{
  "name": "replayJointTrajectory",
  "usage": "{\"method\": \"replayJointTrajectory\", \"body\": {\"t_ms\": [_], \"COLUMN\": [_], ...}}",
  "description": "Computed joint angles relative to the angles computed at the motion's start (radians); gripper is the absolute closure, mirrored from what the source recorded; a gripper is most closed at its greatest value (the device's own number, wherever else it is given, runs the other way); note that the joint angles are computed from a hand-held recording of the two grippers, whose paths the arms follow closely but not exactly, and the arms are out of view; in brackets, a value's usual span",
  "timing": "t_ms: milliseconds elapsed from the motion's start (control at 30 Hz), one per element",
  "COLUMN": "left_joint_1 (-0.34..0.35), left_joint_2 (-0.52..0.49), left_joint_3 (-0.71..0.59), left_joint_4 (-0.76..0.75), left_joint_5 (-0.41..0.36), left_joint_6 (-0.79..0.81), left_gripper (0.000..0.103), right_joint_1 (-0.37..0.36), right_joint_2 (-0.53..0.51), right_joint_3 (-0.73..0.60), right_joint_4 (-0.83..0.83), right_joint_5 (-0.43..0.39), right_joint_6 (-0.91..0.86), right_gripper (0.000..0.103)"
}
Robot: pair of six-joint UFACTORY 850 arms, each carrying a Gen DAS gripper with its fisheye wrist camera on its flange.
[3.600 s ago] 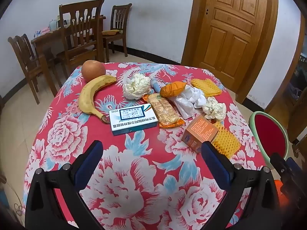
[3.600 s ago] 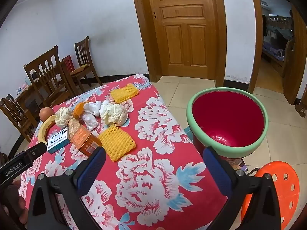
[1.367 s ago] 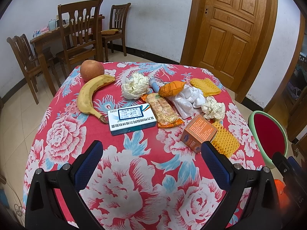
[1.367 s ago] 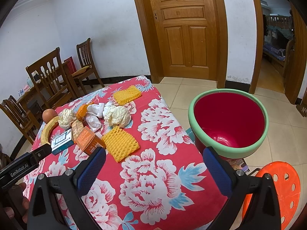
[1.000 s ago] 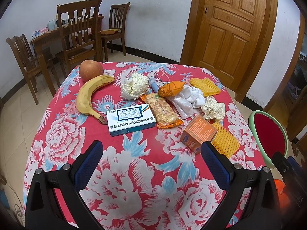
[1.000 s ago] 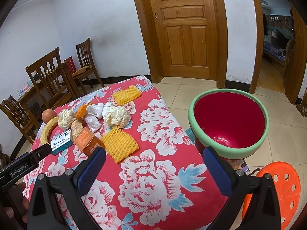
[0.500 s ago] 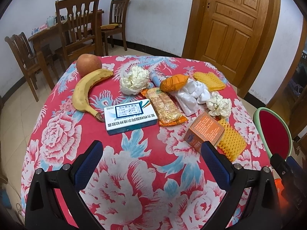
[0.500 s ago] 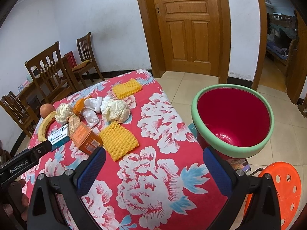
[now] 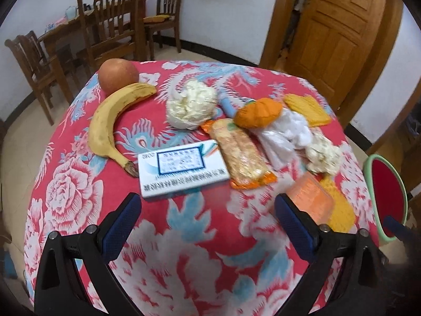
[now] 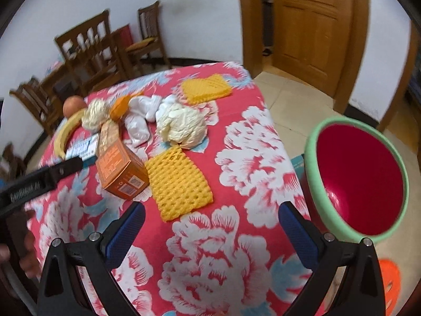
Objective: Collect trash
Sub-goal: 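Reach the right gripper to the yellow foam net and grasp it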
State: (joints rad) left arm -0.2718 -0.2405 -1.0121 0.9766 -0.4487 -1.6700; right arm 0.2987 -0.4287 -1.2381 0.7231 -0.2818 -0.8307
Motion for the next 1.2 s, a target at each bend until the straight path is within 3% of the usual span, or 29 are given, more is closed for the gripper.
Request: {"method": "replayJointTrajectory", "body": {"t_ms": [133, 300, 633, 767, 833, 1033, 1100, 1200], "left_joint_1": [0.032, 0.051, 0.031, 0.027, 0.029, 0.038, 0.042, 0.043], "left_joint_2": [-0.024, -0.066, -0.13, -0.124, -0.107, -0.054, -0.042, -0.023], "left_joint_3": [-0.016, -0.045, -0.105, -0.099, -0.08, -0.013, 0.001, 0.021], "left_joint_4": [-0.031, -0.085, -0.015, -0.023, -0.028, -0.012, -0.01, 0.024], "left_joint_5": [0.005, 0.011, -0.095, -0.102, -0.089, -0.02, 0.001, 0.02], "left_joint_6": [0.012, 0.067, 0.054, 0.06, 0.055, 0.016, 0.014, -0.023], "left_gripper": [0.008, 0.012, 0.013, 0.013, 0.013, 0.013, 0.012, 0.013], "right_joint_1": [0.01, 0.012, 0.01, 0.011, 0.011, 0.001, -0.004, -0.012], "right_joint_2": [-0.033, -0.075, -0.13, -0.126, -0.124, -0.115, -0.117, -0.124], "right_joint_3": [-0.038, -0.08, -0.125, -0.113, -0.109, -0.092, -0.094, -0.102], "right_joint_4": [-0.066, -0.061, 0.013, 0.055, 0.066, 0.162, 0.193, 0.225], "right_joint_5": [-0.017, -0.056, -0.123, -0.103, -0.093, -0.088, -0.104, -0.144], "right_joint_6": [0.011, -0.021, -0.1, -0.145, -0.154, -0.249, -0.278, -0.3], "right_gripper": [0.001, 0.01, 0.025, 0.027, 0.032, 0.063, 0.077, 0.087]}}
